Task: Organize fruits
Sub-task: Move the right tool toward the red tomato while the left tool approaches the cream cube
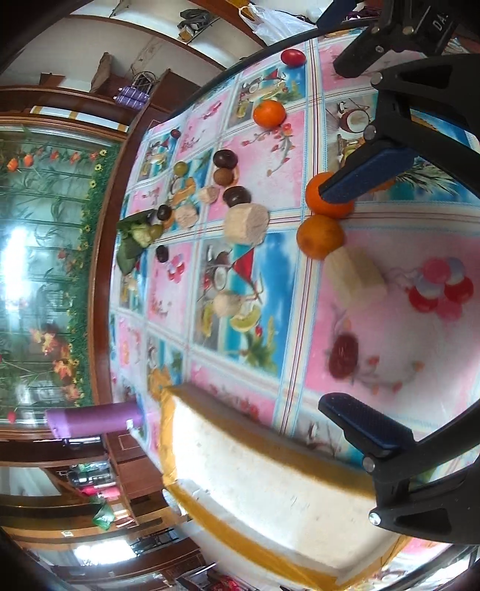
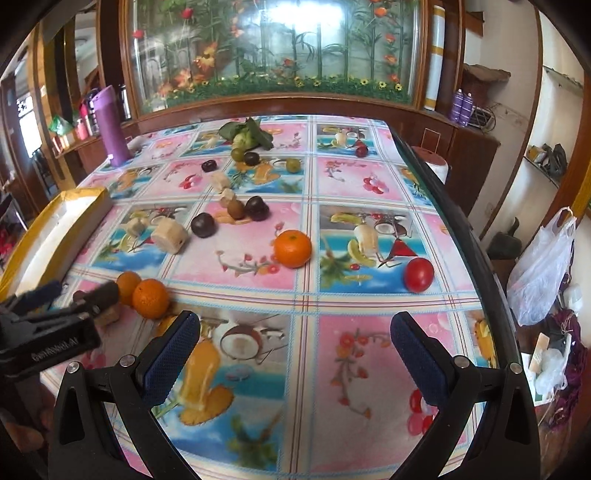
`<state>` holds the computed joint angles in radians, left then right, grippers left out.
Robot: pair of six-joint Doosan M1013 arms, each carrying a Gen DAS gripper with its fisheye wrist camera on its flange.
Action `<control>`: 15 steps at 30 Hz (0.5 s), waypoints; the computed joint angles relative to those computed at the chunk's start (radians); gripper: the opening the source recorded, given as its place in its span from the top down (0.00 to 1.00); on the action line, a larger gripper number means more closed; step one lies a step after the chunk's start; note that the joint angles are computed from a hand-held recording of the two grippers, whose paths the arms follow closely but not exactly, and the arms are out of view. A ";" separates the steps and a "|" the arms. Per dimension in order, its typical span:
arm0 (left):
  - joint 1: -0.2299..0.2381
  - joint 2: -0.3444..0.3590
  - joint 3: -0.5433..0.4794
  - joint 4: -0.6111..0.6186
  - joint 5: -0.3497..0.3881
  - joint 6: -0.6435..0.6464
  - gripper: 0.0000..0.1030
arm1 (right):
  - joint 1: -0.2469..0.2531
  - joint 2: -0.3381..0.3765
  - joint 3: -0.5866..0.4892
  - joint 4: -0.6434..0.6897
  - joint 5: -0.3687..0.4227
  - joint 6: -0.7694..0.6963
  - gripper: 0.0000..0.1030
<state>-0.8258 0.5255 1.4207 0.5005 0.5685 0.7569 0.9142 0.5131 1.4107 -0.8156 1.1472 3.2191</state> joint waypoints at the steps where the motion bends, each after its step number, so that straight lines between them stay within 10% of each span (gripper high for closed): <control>1: 0.000 -0.008 0.008 0.016 -0.004 -0.011 0.00 | 0.003 0.001 -0.003 -0.005 0.002 0.003 0.00; 15: -0.002 -0.066 0.088 0.223 -0.061 -0.199 0.00 | 0.048 0.035 -0.057 -0.099 0.097 -0.003 0.00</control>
<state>-0.8276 0.4594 1.5092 0.7235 0.5080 0.5579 0.9618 0.5482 1.3538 -0.9146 1.2442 3.2162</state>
